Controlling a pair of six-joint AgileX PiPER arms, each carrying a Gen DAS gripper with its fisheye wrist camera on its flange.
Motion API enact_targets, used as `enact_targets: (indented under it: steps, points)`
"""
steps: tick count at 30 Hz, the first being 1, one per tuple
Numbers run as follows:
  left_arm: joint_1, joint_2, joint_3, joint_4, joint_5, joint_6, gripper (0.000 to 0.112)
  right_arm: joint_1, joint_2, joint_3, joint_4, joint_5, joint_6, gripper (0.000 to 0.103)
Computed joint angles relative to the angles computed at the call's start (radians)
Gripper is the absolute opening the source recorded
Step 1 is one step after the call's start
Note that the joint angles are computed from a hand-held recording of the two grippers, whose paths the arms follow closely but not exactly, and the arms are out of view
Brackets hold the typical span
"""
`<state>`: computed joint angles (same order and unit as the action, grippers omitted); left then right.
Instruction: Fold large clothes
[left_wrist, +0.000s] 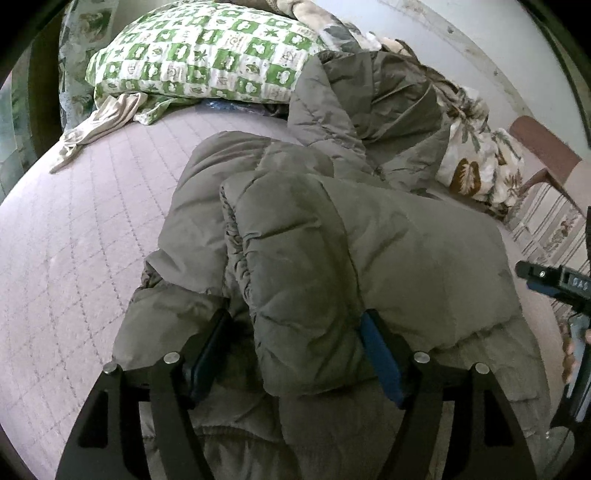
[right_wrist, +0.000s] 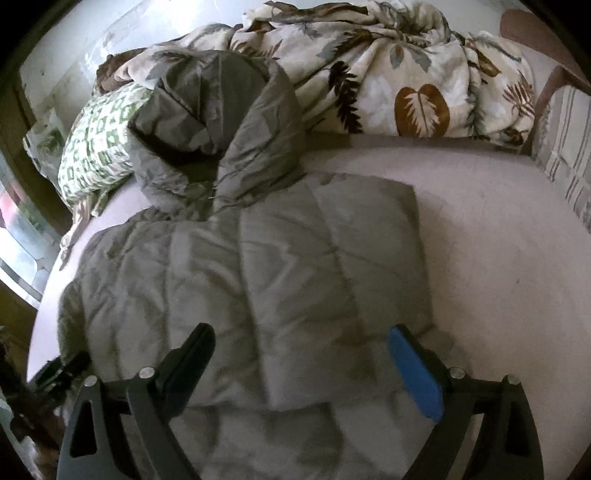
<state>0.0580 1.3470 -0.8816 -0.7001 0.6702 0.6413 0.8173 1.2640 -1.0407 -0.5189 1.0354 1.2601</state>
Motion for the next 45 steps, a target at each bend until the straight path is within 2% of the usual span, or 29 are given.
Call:
enact_targets:
  steps: [6, 14, 19, 25, 32, 37, 43, 45]
  points:
    - [0.042, 0.014, -0.018, -0.045, 0.068, 0.068, 0.074, 0.065, 0.111, -0.105, -0.026, 0.082, 0.036, 0.096]
    - [0.113, -0.043, -0.038, -0.111, 0.152, 0.092, 0.074, 0.024, 0.185, -0.118, -0.005, -0.002, 0.03, 0.096]
    - [0.144, -0.089, -0.037, -0.112, 0.143, 0.071, 0.077, 0.001, 0.194, -0.097, 0.019, -0.046, -0.036, 0.098]
    - [0.142, -0.077, -0.053, -0.098, 0.133, 0.037, 0.078, -0.032, 0.14, -0.101, 0.055, -0.06, -0.142, 0.098]
    - [0.116, -0.067, -0.058, -0.064, 0.129, 0.02, 0.078, -0.064, 0.095, -0.064, 0.065, -0.103, -0.136, 0.098]
    - [0.114, -0.089, -0.061, -0.054, 0.127, 0.027, 0.078, -0.096, 0.149, -0.036, 0.079, -0.145, -0.144, 0.099]
    - [0.12, -0.115, -0.066, -0.017, 0.114, 0.054, 0.078, -0.07, 0.163, -0.077, -0.009, -0.119, -0.066, 0.1]
    - [0.121, -0.121, -0.071, -0.004, 0.109, 0.051, 0.078, -0.089, 0.156, -0.1, 0.023, -0.115, -0.113, 0.1]
